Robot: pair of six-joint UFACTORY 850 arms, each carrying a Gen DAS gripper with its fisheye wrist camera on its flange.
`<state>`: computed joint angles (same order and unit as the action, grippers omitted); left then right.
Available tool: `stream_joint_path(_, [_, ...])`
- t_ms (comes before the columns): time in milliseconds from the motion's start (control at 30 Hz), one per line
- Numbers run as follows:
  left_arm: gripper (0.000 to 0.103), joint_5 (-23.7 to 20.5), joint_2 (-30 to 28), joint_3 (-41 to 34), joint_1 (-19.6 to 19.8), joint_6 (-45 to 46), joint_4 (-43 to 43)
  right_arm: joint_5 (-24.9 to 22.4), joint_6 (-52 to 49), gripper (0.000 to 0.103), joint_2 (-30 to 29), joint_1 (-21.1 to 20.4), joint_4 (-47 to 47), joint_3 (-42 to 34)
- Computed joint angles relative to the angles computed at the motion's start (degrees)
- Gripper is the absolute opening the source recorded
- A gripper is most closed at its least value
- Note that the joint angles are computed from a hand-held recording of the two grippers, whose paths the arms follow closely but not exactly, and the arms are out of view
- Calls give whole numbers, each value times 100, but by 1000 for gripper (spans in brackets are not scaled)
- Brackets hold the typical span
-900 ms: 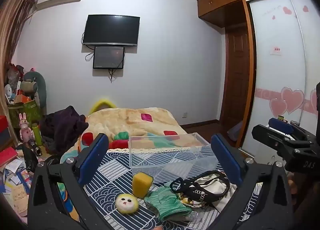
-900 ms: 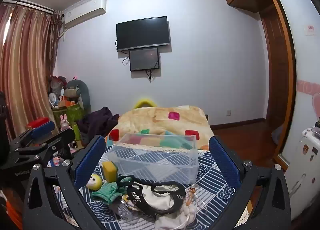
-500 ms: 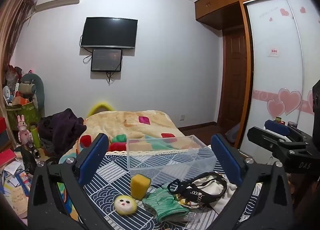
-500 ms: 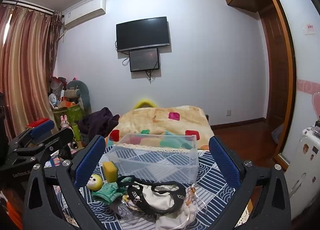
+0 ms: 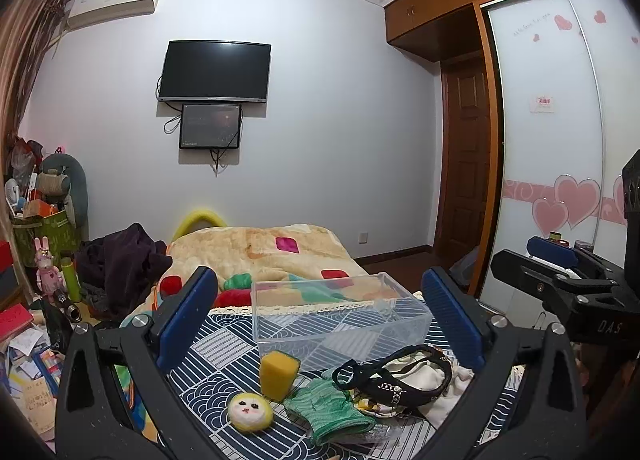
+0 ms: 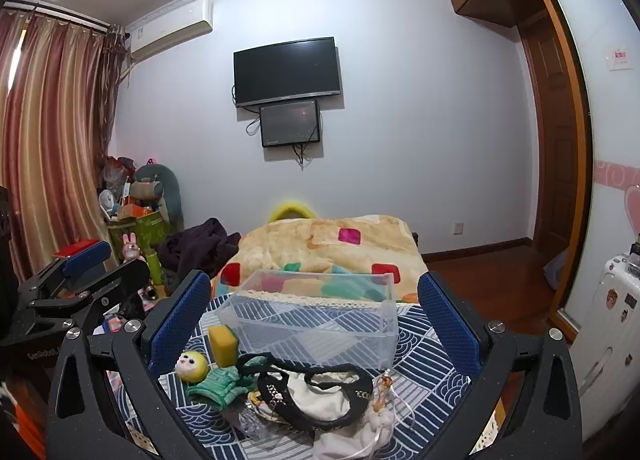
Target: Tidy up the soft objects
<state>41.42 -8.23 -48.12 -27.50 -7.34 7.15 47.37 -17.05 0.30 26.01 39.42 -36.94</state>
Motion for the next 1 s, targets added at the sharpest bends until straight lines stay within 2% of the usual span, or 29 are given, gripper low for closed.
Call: stream_joint_path(1000, [103,69,-8,25,-19,-43,-14,39,55,103,78,11,0,49])
